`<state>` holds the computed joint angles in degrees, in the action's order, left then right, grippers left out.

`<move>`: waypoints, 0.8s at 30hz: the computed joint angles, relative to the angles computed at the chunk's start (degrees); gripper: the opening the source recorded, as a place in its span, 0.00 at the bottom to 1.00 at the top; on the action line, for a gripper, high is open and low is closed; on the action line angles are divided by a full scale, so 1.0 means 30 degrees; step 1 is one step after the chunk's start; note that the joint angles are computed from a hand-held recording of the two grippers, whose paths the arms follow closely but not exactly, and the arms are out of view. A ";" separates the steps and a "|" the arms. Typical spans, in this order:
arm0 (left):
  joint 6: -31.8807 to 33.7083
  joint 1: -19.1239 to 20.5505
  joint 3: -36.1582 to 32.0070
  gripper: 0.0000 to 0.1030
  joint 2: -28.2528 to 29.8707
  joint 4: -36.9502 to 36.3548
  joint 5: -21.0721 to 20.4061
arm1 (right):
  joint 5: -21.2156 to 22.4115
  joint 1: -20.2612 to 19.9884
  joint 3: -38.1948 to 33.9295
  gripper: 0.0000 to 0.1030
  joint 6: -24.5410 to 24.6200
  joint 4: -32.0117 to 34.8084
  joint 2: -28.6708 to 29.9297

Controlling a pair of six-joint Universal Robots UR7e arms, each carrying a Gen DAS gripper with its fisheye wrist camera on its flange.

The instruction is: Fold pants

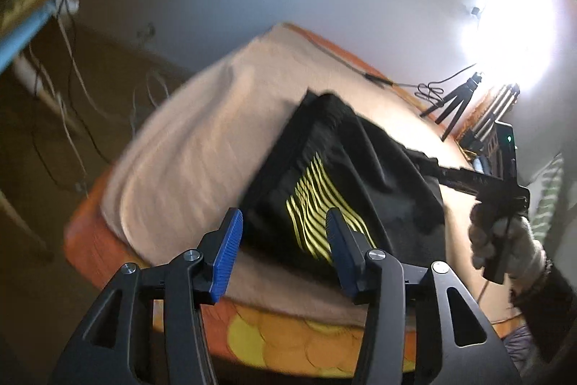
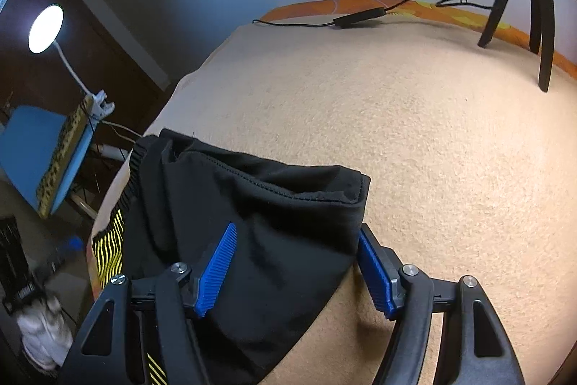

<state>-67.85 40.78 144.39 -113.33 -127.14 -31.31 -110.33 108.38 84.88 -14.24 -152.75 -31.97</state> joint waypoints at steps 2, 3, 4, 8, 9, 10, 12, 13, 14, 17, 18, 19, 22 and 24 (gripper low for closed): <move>-0.0454 0.0072 0.0115 0.46 0.0014 -0.0309 -0.0088 | -0.0037 0.0016 0.0026 0.68 -0.0174 -0.0156 0.0049; -0.0577 0.0076 0.0049 0.46 0.0114 -0.0220 0.0034 | -0.0059 0.0042 0.0066 0.68 -0.0356 -0.0299 0.0086; -0.0771 0.0055 -0.0051 0.46 0.0204 0.0047 0.0228 | -0.0097 0.0083 0.0081 0.67 -0.0525 -0.0427 0.0141; 0.0514 0.0497 -0.0721 0.46 0.1190 -0.0527 0.0627 | -0.0492 0.0258 0.0216 0.56 -0.1088 -0.1063 0.0319; 0.0911 0.0587 -0.0842 0.46 0.1324 -0.0655 0.0691 | -0.0632 0.0301 0.0258 0.51 -0.1220 -0.1346 0.0388; 0.2077 0.0956 -0.1176 0.46 0.1964 -0.1583 0.0630 | -0.0740 0.0334 0.0308 0.46 -0.1313 -0.1611 0.0443; 0.3959 0.1643 -0.1653 0.52 0.2864 -0.3174 0.0195 | -0.0711 0.0307 0.0358 0.41 -0.1322 -0.1835 0.0457; 0.5388 0.2255 -0.2205 0.55 0.3710 -0.4154 -0.0215 | -0.0733 0.0302 0.0372 0.37 -0.1271 -0.1940 0.0465; 0.6307 0.2659 -0.2679 0.55 0.4378 -0.4607 -0.0279 | -0.0718 0.0288 0.0385 0.37 -0.1214 -0.1979 0.0459; 0.9392 0.3961 -0.4264 0.55 0.6164 -0.5730 -0.1314 | -0.0490 0.0237 0.0459 0.36 -0.1141 -0.1920 0.0372; 1.0205 0.4444 -0.4900 0.55 0.6774 -0.5966 -0.1806 | -0.0451 0.0228 0.0470 0.36 -0.1185 -0.1882 0.0346; 1.0683 0.4730 -0.5341 0.55 0.7248 -0.6075 -0.1928 | -0.0390 0.0211 0.0468 0.36 -0.1167 -0.1820 0.0326; 1.1770 0.5482 -0.6654 0.55 0.8479 -0.5561 -0.2245 | 0.0197 0.0014 0.0434 0.41 -0.0815 -0.1324 0.0165; 1.2127 0.5888 -0.7420 0.55 0.9241 -0.4893 -0.1988 | 0.0783 -0.0146 0.0418 0.44 -0.0510 -0.0862 0.0009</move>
<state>-31.47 58.44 122.13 -85.61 -141.82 -37.27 -107.98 107.94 86.13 -15.77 -155.34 -31.95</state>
